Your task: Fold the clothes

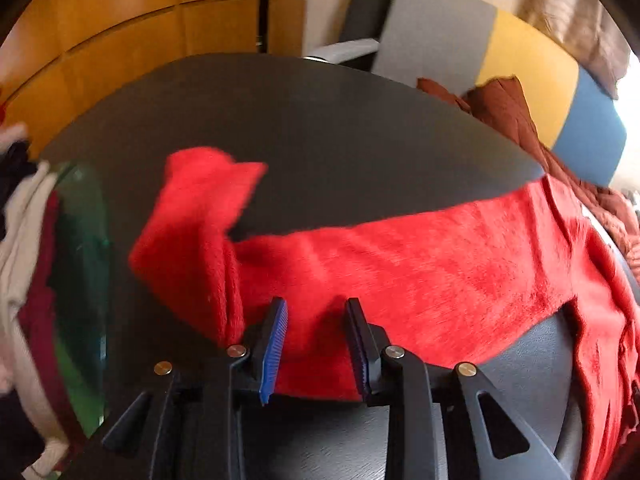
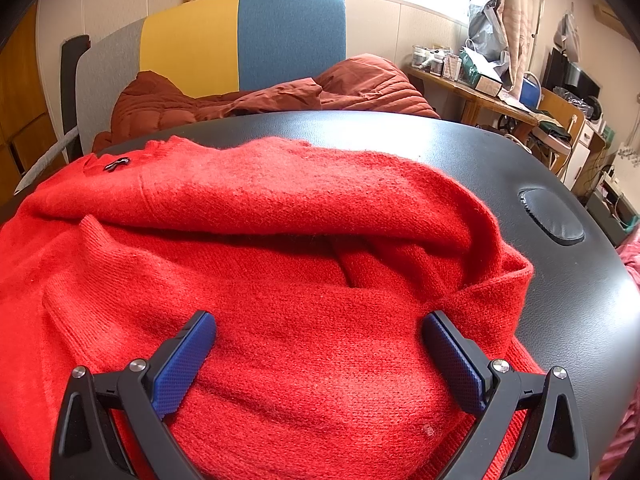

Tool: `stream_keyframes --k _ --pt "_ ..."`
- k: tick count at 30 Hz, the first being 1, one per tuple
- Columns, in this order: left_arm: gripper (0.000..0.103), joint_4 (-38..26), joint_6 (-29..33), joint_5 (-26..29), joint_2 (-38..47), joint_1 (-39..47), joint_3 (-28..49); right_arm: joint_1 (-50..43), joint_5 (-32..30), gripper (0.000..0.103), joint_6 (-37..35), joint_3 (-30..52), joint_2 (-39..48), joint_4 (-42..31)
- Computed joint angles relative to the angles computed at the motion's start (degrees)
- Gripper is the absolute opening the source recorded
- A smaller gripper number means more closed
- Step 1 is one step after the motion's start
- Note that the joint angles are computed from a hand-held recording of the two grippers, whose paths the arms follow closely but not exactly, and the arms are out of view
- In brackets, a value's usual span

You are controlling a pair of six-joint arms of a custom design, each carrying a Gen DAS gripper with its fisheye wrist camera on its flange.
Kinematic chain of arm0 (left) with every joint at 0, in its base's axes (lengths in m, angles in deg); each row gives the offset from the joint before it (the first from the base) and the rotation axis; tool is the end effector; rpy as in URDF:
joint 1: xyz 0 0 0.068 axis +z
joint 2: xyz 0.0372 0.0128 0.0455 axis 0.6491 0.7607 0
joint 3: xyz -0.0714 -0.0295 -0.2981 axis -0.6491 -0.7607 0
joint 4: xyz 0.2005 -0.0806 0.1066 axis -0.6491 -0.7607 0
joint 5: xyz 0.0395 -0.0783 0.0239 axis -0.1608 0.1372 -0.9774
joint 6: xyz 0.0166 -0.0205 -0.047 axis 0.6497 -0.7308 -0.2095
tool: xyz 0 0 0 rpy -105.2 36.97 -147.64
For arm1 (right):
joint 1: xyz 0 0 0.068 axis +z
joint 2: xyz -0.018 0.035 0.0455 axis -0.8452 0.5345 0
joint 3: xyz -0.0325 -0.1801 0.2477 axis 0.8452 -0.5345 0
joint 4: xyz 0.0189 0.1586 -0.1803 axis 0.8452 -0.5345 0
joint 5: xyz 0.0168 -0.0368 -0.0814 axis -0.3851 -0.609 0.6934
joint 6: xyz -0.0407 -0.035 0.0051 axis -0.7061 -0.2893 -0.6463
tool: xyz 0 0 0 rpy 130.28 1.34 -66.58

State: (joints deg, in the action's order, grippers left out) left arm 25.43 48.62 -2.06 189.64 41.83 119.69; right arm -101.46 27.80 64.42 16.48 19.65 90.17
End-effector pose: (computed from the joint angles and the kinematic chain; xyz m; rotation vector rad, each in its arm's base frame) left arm 0.3350 0.0044 0.1541 -0.0319 2.5584 -0.1290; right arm 0.1093 -0.1061 0.1358 0.8652 2.2702 -0.4086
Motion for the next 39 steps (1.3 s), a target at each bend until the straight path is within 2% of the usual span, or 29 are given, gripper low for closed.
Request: stream_keyframes --k 4,7,12,16,18,21,23,28,30,34,39 --pt "0.029 6.0 0.6 -2.0 -3.5 1.4 -7.5 0.4 0.5 0.103 0.0 0.1 0.0 -0.2" --pt "0.031 11.9 3.6 -9.1 -3.7 -2.5 -11.5 0.7 1.0 0.103 0.1 0.0 -0.1 -0.2" --pt "0.033 5.3 0.6 -8.8 0.4 -1.9 -3.1 1.7 2.1 0.103 0.5 0.0 -0.4 -0.4" --pt "0.035 5.7 0.8 -11.2 5.9 -2.5 2.5 1.8 2.3 0.103 0.4 0.0 -0.6 -0.6" --pt "0.035 2.6 -1.5 -12.1 7.9 -3.9 7.6 1.7 2.3 0.103 0.4 -0.1 -0.6 -0.5" --pt "0.037 -0.4 -6.8 -7.4 10.2 -1.3 12.7 1.6 2.2 0.103 0.3 -0.2 -0.8 -0.6" --pt "0.034 -1.1 -11.2 -3.9 11.1 0.7 14.6 1.9 2.4 0.103 0.6 -0.2 -0.7 -0.6" --pt "0.027 9.4 -18.5 4.8 9.1 6.2 6.8 1.4 1.8 0.103 0.3 -0.3 -0.1 0.3" --pt "0.026 10.5 -20.0 6.6 8.0 7.8 5.1 1.2 1.5 0.103 0.2 -0.3 0.1 0.5" --pt "0.026 10.5 -20.6 5.6 6.8 8.9 3.9 1.1 1.5 0.103 0.2 -0.3 0.3 0.6" --pt "0.033 6.7 -18.4 1.6 5.5 7.0 5.0 1.4 1.8 0.103 0.3 -0.2 0.8 1.0"
